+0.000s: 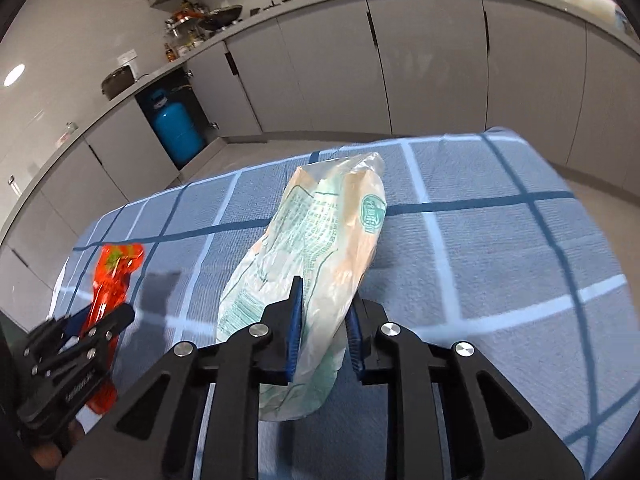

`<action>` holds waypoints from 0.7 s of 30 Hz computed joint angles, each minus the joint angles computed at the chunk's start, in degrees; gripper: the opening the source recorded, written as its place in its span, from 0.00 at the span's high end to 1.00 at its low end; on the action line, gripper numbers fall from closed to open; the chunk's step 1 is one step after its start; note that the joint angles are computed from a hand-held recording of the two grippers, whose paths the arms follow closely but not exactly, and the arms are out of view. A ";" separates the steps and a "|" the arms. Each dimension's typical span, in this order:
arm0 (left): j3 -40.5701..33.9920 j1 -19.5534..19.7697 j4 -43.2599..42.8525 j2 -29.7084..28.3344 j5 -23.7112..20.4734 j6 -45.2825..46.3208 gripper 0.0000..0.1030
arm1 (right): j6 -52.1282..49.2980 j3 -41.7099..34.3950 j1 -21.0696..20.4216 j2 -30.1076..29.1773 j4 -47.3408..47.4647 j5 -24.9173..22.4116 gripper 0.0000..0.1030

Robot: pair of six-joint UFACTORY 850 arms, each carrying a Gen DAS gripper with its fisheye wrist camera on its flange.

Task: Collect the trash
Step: 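Grasp the red snack wrapper with the left tool while the right tool grasps the wipes packet, then carry wrapper and wipes packet over the green basin and open both tools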

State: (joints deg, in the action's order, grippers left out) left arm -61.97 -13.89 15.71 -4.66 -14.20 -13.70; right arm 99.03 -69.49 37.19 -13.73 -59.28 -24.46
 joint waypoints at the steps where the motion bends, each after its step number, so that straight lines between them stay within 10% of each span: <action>1: 0.22 -0.57 0.49 0.39 -0.01 -0.32 0.59 | 0.50 1.37 0.20 1.36 -0.46 -0.09 0.79; 21: 1.41 -16.99 6.10 3.75 -0.94 -4.01 0.59 | 9.76 25.96 2.91 28.37 -4.60 -10.76 0.79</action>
State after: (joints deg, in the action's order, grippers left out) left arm -60.56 -30.88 21.81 -0.91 -15.14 -17.71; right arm 108.79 -43.54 40.10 14.64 -63.88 -35.22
